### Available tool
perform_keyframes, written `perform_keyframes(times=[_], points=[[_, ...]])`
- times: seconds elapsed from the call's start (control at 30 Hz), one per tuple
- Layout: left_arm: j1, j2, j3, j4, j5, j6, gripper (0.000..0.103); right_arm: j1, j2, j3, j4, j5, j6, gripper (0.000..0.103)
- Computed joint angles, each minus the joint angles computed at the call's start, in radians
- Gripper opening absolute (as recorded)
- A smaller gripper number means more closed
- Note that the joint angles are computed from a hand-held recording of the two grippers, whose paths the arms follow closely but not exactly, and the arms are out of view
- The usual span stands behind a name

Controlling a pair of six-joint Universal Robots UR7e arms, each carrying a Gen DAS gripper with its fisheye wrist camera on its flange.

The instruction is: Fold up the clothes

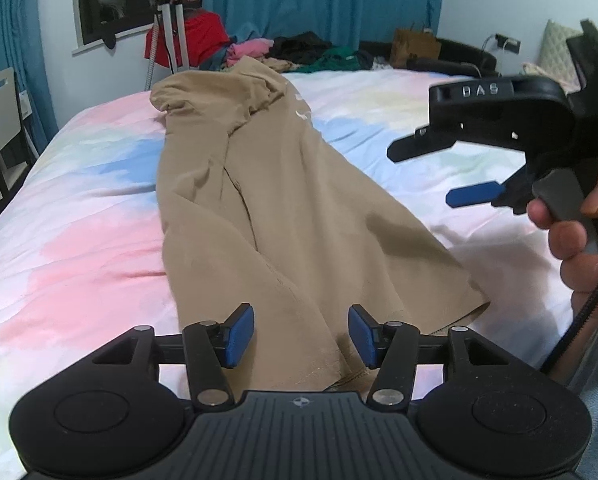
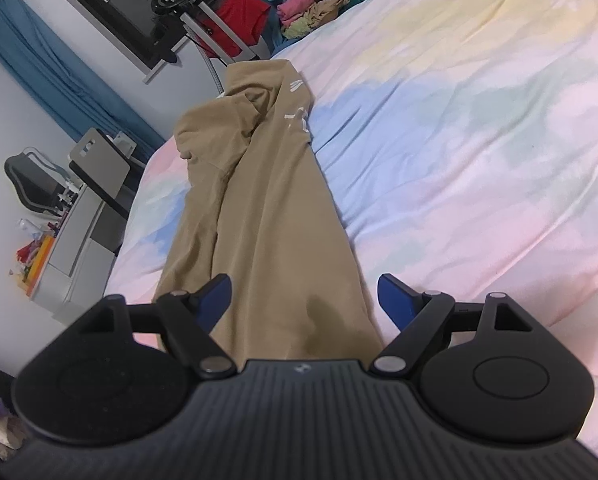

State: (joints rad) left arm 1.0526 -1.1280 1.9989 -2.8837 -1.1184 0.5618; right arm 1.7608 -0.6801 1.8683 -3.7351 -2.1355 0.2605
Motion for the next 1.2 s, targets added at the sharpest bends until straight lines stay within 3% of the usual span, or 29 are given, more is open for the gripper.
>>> perform_keyframes(times=[0.2,0.4,0.43,0.5,0.57,0.6,0.73,0.83,0.9,1.0,1.07,1.2], points=[[-0.008,0.037,-0.011,-0.003,0.066,-0.007,0.062,-0.006,0.002,-0.001,-0.01,0.025,0.003,0.083],[-0.012,0.048,-0.012,-0.014,0.105,-0.017,0.059,-0.017,0.022,-0.027,-0.062,0.14,-0.066,0.083],[-0.01,0.047,-0.015,-0.01,0.104,-0.023,0.055,-0.023,0.024,-0.035,-0.061,0.165,-0.064,0.083],[-0.003,0.044,-0.021,0.001,0.091,-0.037,0.037,-0.035,0.031,-0.052,-0.058,0.213,-0.06,0.083],[0.005,0.035,-0.02,-0.006,0.068,-0.052,0.005,-0.052,0.039,-0.075,-0.047,0.257,-0.053,0.083],[0.008,0.027,-0.015,-0.021,0.052,-0.056,0.003,-0.06,0.043,-0.088,-0.036,0.274,-0.056,0.082],[0.025,-0.022,0.019,-0.103,-0.042,-0.059,0.0,-0.091,0.061,-0.136,0.029,0.383,-0.067,0.082],[0.043,-0.062,0.03,-0.108,-0.115,-0.082,0.0,-0.116,0.074,-0.176,0.099,0.477,-0.069,0.075],[0.051,-0.074,0.025,-0.083,-0.143,-0.097,0.0,-0.124,0.089,-0.211,0.145,0.498,-0.066,0.072],[0.053,-0.065,0.009,-0.032,-0.137,-0.105,0.001,-0.143,0.11,-0.265,0.214,0.532,-0.042,0.051],[0.051,-0.056,0.0,-0.003,-0.13,-0.104,0.002,-0.161,0.126,-0.307,0.258,0.574,-0.025,0.043],[0.052,-0.028,-0.017,0.017,-0.099,-0.102,0.006,-0.182,0.172,-0.404,0.321,0.611,-0.035,0.042]])
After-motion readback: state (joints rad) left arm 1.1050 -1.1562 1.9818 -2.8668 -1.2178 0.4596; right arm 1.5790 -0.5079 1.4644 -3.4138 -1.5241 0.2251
